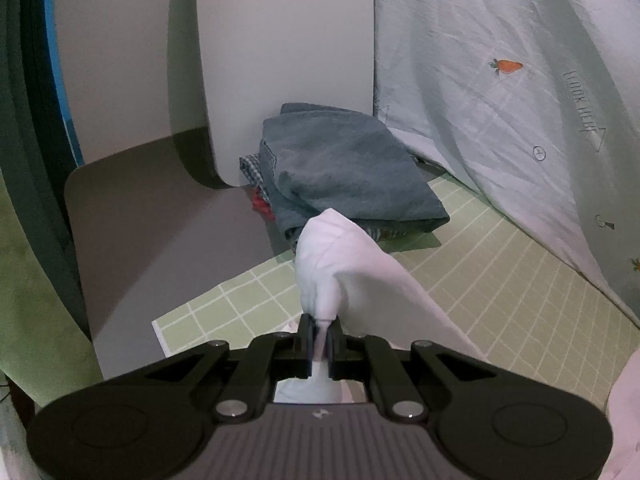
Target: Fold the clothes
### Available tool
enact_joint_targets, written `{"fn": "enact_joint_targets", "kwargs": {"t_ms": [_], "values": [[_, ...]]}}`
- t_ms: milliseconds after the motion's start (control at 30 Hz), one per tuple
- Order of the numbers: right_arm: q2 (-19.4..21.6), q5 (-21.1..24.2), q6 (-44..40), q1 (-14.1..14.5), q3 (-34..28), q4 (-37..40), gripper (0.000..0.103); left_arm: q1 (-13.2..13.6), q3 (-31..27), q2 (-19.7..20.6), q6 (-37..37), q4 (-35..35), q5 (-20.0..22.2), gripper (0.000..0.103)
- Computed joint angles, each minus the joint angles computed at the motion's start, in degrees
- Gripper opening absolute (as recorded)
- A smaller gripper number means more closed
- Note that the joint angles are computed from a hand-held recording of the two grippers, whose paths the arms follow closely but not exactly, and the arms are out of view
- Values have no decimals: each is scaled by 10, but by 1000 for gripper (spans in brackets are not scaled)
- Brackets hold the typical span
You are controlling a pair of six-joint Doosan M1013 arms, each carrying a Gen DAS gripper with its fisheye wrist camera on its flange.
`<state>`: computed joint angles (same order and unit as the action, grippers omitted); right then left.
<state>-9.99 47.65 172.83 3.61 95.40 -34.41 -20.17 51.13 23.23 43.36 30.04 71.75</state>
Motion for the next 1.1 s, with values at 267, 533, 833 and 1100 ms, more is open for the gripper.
{"fn": "enact_joint_targets", "kwargs": {"t_ms": [267,533,833,1100], "values": [[-1,-62,-33,-66,16,142,62,-2,-7,5,-1,2,5,8],[46,-109,-236,-107,-16,382,4,5,-29,19,10,-11,29,8],[169,-104,-290,-142,-176,340,3,23,-148,100,62,-61,28,11],[230,-51,-279,-119,-255,263,78,25,-234,158,58,-82,23,76]]}}
